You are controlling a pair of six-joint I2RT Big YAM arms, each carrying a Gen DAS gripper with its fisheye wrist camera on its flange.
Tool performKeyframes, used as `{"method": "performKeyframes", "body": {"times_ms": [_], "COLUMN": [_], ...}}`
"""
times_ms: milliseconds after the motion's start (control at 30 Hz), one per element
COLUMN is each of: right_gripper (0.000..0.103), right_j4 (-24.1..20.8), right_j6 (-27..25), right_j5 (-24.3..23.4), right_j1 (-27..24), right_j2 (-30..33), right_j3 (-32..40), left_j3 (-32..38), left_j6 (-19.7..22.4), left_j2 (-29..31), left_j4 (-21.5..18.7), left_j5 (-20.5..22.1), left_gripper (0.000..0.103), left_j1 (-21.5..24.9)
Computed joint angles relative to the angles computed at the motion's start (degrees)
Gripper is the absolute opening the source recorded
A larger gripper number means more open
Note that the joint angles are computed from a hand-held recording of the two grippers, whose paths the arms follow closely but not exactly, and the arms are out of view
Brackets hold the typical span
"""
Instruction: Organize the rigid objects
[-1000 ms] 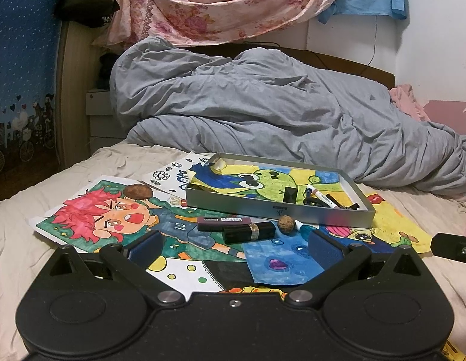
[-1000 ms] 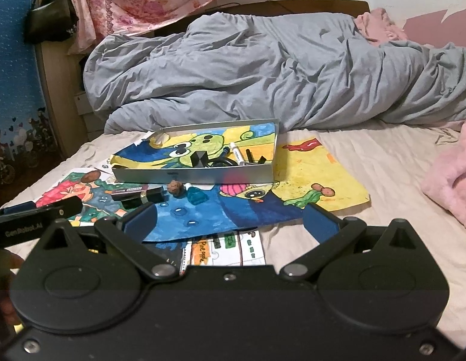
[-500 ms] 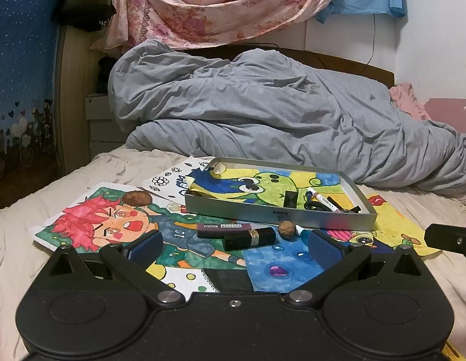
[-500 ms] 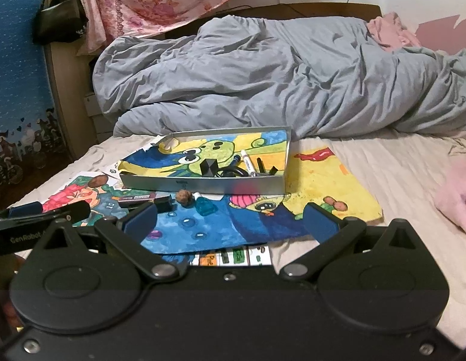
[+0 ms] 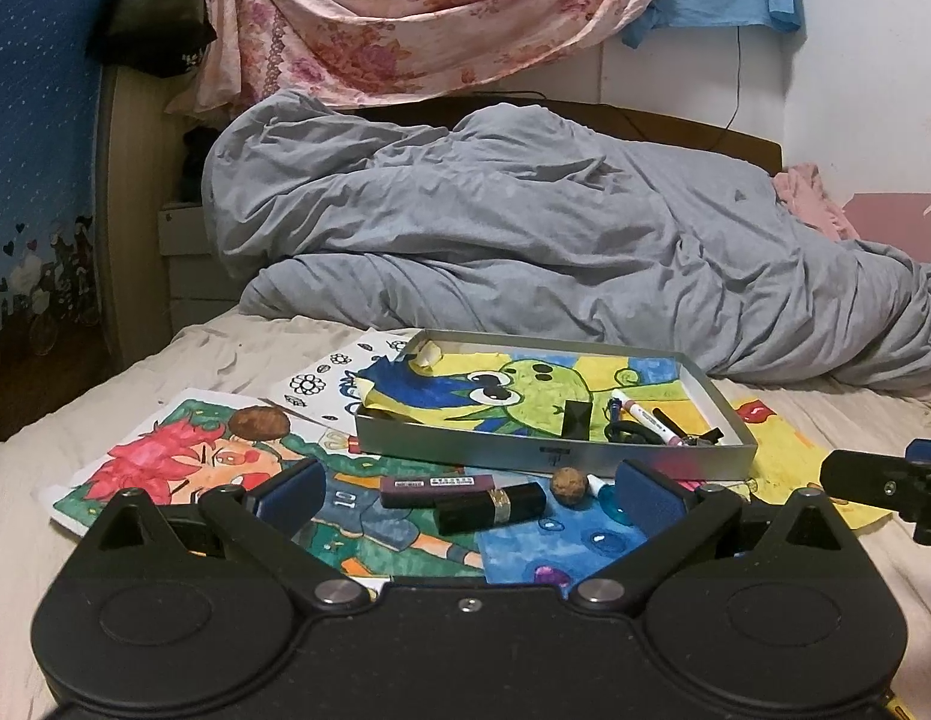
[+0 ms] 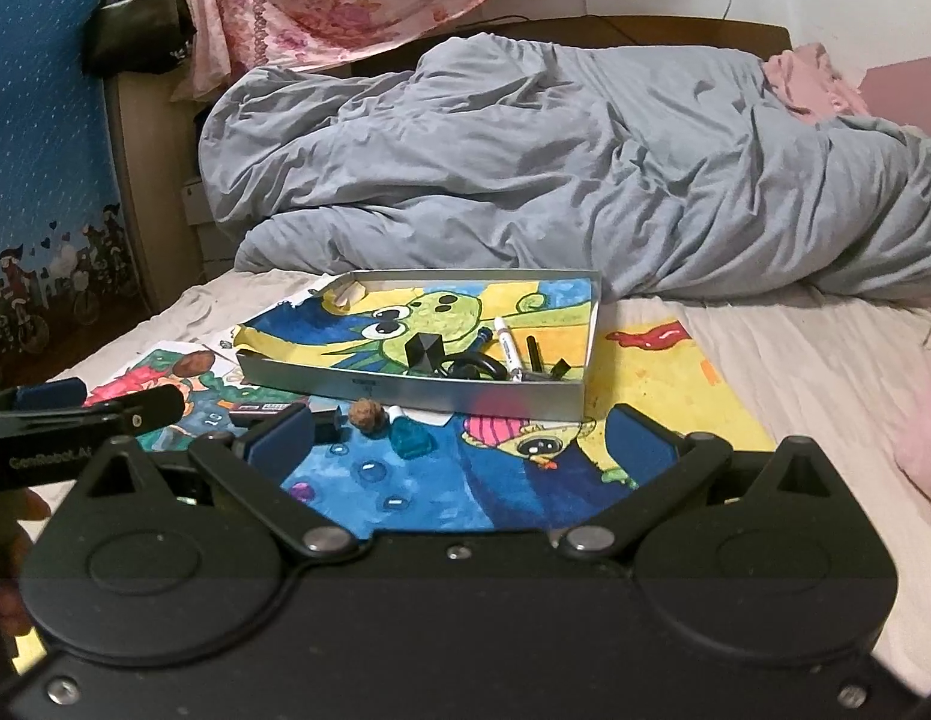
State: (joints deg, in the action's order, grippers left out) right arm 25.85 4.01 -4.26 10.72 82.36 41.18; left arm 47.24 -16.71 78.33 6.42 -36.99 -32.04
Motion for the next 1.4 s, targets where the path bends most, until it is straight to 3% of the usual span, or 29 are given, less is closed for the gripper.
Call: {"method": "performKeyframes", "body": {"times_ms": [300,700,1033,1300,1400], "right_gripper": [0.103,0.102,0.102,0.102,0.09], "right_j4": [-0.7,-5.4,-12.8,-14.5,-15.2], "right_j6": [-3.0,-5.7,-15.6,-17.3,-17.2], "right_j5": [0.0,-3.3,-3.6,-5.2,-6.2], "right_j1": [0.0,0.3,1.7,2.3,2.4], "right_j2": [2.7,8.1,14.3,17.8,18.9], "right_j3": [2.7,8.5,16.2,20.6,22.0], "left_j3": [2.1,5.6,8.7,11.9,12.6], "left_j6": [1.9,6.0,7.2,7.2,6.9], "left_j2": [2.9,8.5,13.1,16.1,16.5], "left_j4": [1.5,3.9,1.0,-3.4,-4.3], "left_j5": [2.5,10.4,21.4,30.2,33.0], "left_gripper": [0.102,0.102,0.102,0.102,0.096], "left_j1": [2.3,6.9,12.4,16.3,17.2]}}
